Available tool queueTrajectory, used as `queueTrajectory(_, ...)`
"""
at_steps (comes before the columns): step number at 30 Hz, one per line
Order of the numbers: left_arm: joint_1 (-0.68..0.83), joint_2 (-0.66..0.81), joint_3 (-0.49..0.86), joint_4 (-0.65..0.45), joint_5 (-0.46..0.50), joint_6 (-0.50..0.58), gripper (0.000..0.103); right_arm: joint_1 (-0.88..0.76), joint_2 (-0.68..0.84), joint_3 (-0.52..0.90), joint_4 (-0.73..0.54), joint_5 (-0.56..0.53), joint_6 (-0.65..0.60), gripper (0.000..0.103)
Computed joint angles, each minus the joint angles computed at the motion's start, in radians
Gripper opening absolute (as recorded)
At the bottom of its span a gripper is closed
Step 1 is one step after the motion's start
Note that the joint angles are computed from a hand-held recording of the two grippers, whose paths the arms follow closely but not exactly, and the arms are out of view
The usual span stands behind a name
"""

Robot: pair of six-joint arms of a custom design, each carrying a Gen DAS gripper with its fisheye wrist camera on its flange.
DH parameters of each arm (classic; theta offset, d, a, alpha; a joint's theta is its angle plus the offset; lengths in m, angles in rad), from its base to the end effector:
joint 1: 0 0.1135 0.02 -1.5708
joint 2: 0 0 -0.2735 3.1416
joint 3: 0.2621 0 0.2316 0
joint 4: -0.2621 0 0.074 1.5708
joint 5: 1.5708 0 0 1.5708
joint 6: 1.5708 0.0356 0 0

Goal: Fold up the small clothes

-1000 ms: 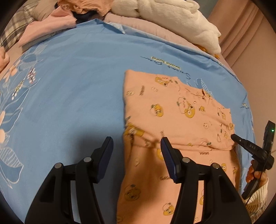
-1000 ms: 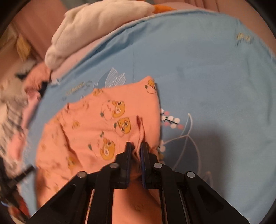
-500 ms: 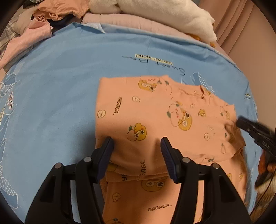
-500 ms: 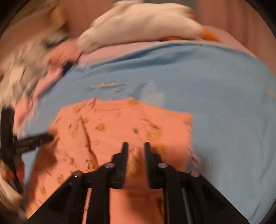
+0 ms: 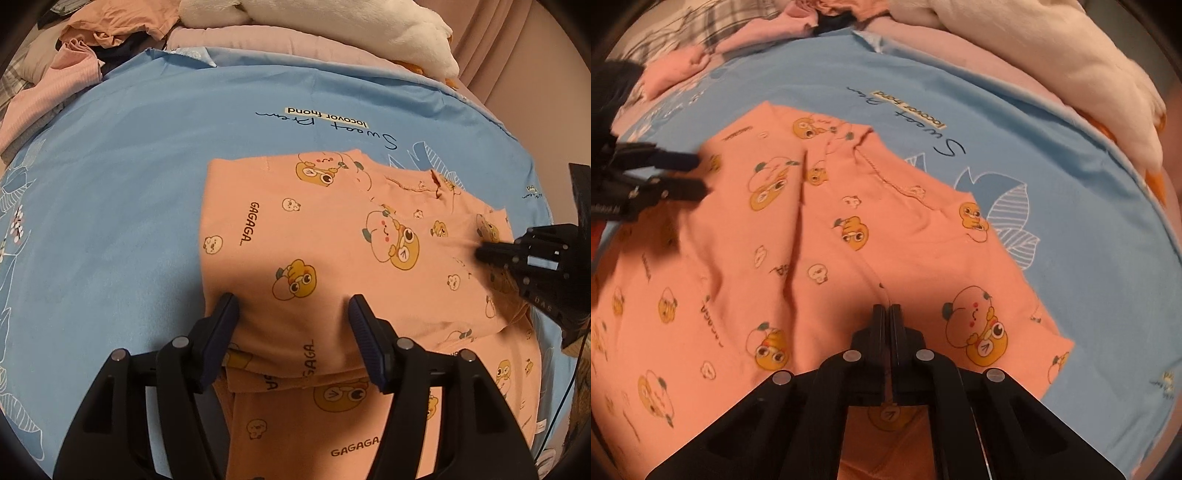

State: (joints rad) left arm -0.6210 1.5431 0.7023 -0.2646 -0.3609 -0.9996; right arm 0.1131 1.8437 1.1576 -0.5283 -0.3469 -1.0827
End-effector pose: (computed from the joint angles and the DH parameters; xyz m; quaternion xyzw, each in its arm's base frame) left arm 0.2143 -0.1378 0.1643 -0.2208 0.9324 -0.0440 0.2829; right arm 0.3388 0.0507 0.1809 -0.5710 0.7840 0.0689 0.2336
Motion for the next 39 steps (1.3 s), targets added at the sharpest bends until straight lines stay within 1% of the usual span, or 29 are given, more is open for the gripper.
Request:
queueTrajectory(2, -0.002, 0.006, 0.003, -0.003, -0.005, 0.000, 0.062, -0.005, -0.027, -0.040, 0.082, -0.009, 0.045, 0.002)
queueTrajectory(4, -0.003, 0.008, 0.005, -0.007, -0.007, 0.000, 0.062, -0.011, -0.019, -0.023, 0.119, -0.014, 0.125, 0.002)
queueTrajectory(6, 0.000, 0.006, 0.004, -0.008, -0.004, 0.004, 0.062, -0.011, 0.020, 0.017, 0.123, 0.014, 0.185, 0.002)
queueTrajectory(8, 0.004, 0.004, -0.001, -0.007, -0.004, 0.007, 0.062, -0.007, 0.062, 0.050, 0.094, 0.053, 0.210, 0.003)
queueTrajectory(9, 0.005, 0.005, -0.002, -0.009, -0.005, 0.005, 0.062, -0.013, 0.070, 0.060, 0.084, 0.047, 0.221, 0.003)
queueTrajectory(13, -0.001, -0.001, -0.002, -0.045, -0.017, -0.010, 0.064, -0.072, 0.042, 0.077, 0.076, -0.042, 0.307, 0.003)
queueTrajectory(14, -0.001, -0.004, -0.010, -0.043, -0.016, -0.013, 0.066, -0.091, 0.026, 0.069, 0.057, -0.077, 0.302, 0.003)
queueTrajectory(15, -0.002, -0.006, -0.020, -0.047, -0.020, -0.023, 0.073, -0.118, 0.010, 0.057, 0.010, -0.127, 0.263, 0.003)
queueTrajectory(16, 0.001, -0.012, -0.036, -0.038, -0.012, -0.031, 0.073, -0.123, 0.002, 0.048, -0.017, -0.131, 0.234, 0.003)
queueTrajectory(17, 0.004, -0.028, -0.060, -0.015, -0.003, -0.035, 0.073, -0.122, -0.007, 0.023, -0.034, -0.107, 0.198, 0.003)
queueTrajectory(19, -0.006, -0.047, -0.071, -0.021, -0.008, -0.044, 0.073, -0.127, -0.013, -0.031, -0.041, -0.010, 0.123, 0.003)
queueTrajectory(20, -0.012, -0.053, -0.072, -0.030, -0.009, -0.050, 0.073, -0.171, -0.040, -0.077, -0.041, -0.004, 0.067, 0.003)
queueTrajectory(21, -0.017, -0.058, -0.073, -0.038, -0.009, -0.053, 0.073, -0.171, -0.040, -0.077, -0.041, -0.004, 0.067, 0.003)
queueTrajectory(23, -0.033, -0.075, -0.078, -0.062, -0.013, -0.061, 0.073, -0.200, -0.046, -0.062, -0.097, 0.017, 0.046, 0.003)
queueTrajectory(25, -0.052, -0.118, -0.092, -0.094, -0.026, -0.078, 0.073, -0.211, -0.062, -0.066, -0.102, 0.039, 0.024, 0.003)
queueTrajectory(27, -0.068, -0.151, -0.098, -0.135, -0.053, -0.103, 0.073, -0.211, -0.091, -0.081, -0.080, 0.067, 0.031, 0.003)
queueTrajectory(29, -0.064, -0.194, -0.106, -0.164, -0.079, -0.112, 0.073, -0.209, -0.154, -0.137, -0.018, 0.085, 0.058, 0.003)
queueTrajectory(30, -0.048, -0.212, -0.107, -0.162, -0.083, -0.104, 0.073, -0.214, -0.168, -0.136, -0.024, 0.063, 0.059, 0.003)
queueTrajectory(32, -0.003, -0.208, -0.089, -0.139, -0.070, -0.071, 0.071, -0.224, -0.182, -0.122, -0.070, -0.028, 0.056, 0.003)
queueTrajectory(34, 0.035, -0.178, -0.065, -0.080, -0.044, -0.024, 0.071, -0.194, -0.184, -0.119, -0.081, -0.092, 0.098, 0.003)
queueTrajectory(35, 0.052, -0.142, -0.044, -0.043, -0.025, 0.002, 0.070, -0.158, -0.172, -0.116, -0.070, -0.110, 0.139, 0.003)
queueTrajectory(36, 0.061, -0.108, -0.022, -0.028, -0.014, 0.014, 0.064, -0.113, -0.139, -0.090, -0.061, -0.125, 0.185, 0.003)
queueTrajectory(38, 0.066, -0.024, 0.022, 0.008, 0.019, 0.043, 0.056, -0.045, -0.106, -0.092, -0.018, -0.155, 0.258, 0.003)
queueTrajectory(39, 0.059, 0.005, 0.040, 0.012, 0.022, 0.049, 0.055, -0.009, -0.099, -0.100, -0.001, -0.167, 0.292, 0.003)
